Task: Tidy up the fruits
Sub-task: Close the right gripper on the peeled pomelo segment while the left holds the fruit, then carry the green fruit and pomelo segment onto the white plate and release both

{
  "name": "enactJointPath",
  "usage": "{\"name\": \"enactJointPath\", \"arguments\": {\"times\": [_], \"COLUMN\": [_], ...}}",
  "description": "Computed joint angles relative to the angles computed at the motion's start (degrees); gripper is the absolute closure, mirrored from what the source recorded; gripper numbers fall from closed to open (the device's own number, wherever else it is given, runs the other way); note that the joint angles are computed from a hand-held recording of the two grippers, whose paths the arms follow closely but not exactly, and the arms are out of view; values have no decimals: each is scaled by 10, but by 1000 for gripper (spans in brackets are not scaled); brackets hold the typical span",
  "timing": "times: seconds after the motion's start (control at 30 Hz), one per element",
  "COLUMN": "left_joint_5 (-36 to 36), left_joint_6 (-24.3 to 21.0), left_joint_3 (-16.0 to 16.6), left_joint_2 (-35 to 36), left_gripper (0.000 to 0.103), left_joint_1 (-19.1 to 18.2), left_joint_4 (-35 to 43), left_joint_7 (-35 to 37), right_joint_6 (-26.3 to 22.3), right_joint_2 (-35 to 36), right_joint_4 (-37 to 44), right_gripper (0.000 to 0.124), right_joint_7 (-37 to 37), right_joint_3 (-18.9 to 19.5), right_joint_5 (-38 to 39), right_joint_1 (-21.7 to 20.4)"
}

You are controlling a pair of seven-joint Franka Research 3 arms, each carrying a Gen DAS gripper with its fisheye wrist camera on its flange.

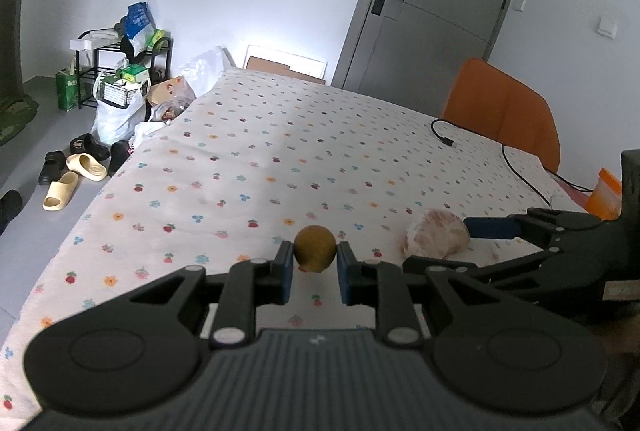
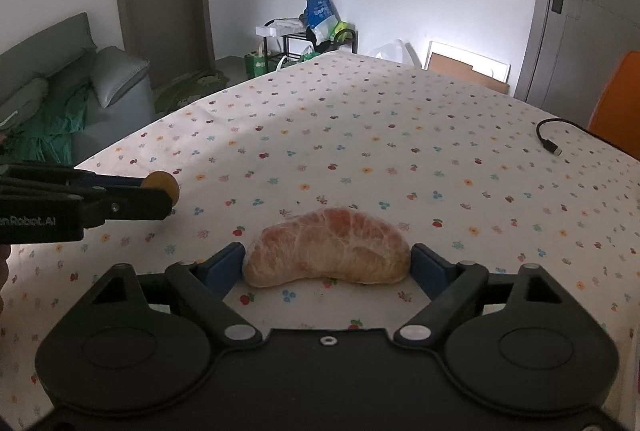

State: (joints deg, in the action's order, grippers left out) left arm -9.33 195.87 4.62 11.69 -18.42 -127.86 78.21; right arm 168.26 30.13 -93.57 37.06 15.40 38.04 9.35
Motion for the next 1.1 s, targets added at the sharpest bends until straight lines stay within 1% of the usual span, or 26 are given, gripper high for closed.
{"name": "enactJointPath", "arguments": {"times": [0.2, 0.3, 0.37, 0.43, 0.47, 0.63, 0.97, 1.1], "left_joint_5": [5, 2, 7, 11, 14, 43, 78, 100], "left_joint_6": [5, 6, 5, 4, 3, 5, -6, -9], "left_joint_3": [-7, -6, -11, -14, -18, -36, -43, -51], "left_joint_2": [3, 5, 6, 7, 7, 10, 19, 26], "left_gripper": [82, 82, 82, 82, 82, 82, 82, 82], "left_joint_1": [0, -6, -4, -4, -2, 10, -1, -2], "left_joint_4": [3, 6, 8, 11, 13, 22, 46, 61], "left_joint_7": [3, 9, 9, 8, 5, -9, -23, -32], "right_joint_6": [11, 19, 15, 3, 4, 18, 36, 40], "right_joint_2": [-19, -30, -40, -52, -57, -85, -120, -135], "right_joint_4": [-20, -33, -41, -48, -52, -76, -101, -108], "right_gripper": [38, 38, 39, 39, 39, 39, 39, 39], "right_joint_7": [-19, -25, -31, -57, -70, -123, -220, -259], "right_joint_3": [15, 16, 23, 41, 42, 32, 5, -15], "right_joint_5": [28, 42, 63, 105, 121, 187, 315, 367], "right_joint_1": [-19, -23, -34, -55, -57, -54, -47, -42]}}
